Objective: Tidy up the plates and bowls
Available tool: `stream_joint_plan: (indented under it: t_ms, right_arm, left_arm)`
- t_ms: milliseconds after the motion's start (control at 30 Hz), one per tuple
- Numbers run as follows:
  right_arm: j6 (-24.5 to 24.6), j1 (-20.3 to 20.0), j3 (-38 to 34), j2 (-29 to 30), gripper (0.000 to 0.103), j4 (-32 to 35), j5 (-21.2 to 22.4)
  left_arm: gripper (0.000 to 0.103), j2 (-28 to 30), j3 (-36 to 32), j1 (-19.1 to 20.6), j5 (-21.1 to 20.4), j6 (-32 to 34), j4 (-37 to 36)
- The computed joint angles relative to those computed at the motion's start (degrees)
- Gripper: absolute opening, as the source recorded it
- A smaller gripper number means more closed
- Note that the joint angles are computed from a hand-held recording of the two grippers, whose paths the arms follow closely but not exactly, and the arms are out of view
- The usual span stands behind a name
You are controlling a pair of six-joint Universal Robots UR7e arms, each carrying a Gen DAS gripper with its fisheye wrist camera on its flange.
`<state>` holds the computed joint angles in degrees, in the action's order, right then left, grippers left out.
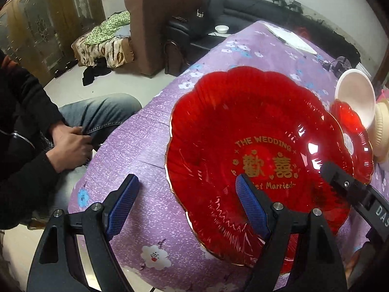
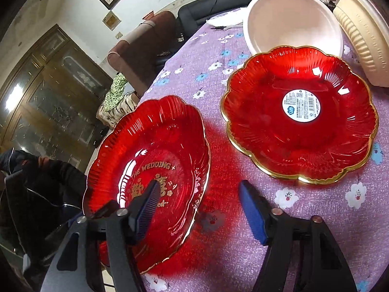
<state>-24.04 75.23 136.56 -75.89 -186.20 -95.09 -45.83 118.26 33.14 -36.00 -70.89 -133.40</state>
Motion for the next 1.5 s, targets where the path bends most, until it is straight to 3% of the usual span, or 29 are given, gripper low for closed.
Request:
stream_joint_plan:
  t_ms: [267, 500, 667, 867, 1100, 1333, 1500]
  right_arm:
    - [1.0, 0.4, -1.1, 1.4, 0.023, -0.6, -1.9]
    - [0.0, 0.4, -1.4, 2.1, 0.012, -0.8, -1.4]
    - [-1.4, 0.5, -0.5, 2.9, 0.01, -4.1, -1.1]
    - [-2.5, 0.4, -0.1, 3.4, 0.01, -5.8, -1.2]
    - [-1.7, -0.3, 0.5, 1.4, 0.01, -4.0, -0.2]
    - [-3.4, 0.8, 2.8, -2.3, 0.01, -4.7, 1.6]
    - [-3.0, 1.9, 3.4, -3.0, 0.01, -3.5, 1.8]
  left_arm:
    - [0.08, 1.4, -0.2, -0.1, 0.7, 1.0, -1.5]
    - [0.066, 2.3, -0.8, -0.3, 1.4, 0.0, -0.7]
    - [0.042, 2.4, 0.1, -0.5, 0.9, 2.0, -4.9]
    - [0.027, 2.5, 0.5, -1.0, 1.7, 0.7, -4.6]
    - [0.023, 1.0, 1.4, -2.1, 1.0, 0.4, -3.9]
    - [0.024, -2.6, 3.1, -5.4, 3.1, -2.5, 0.2]
    - [0.024, -3.4, 2.7, -4.5, 2.2, -4.6, 3.8]
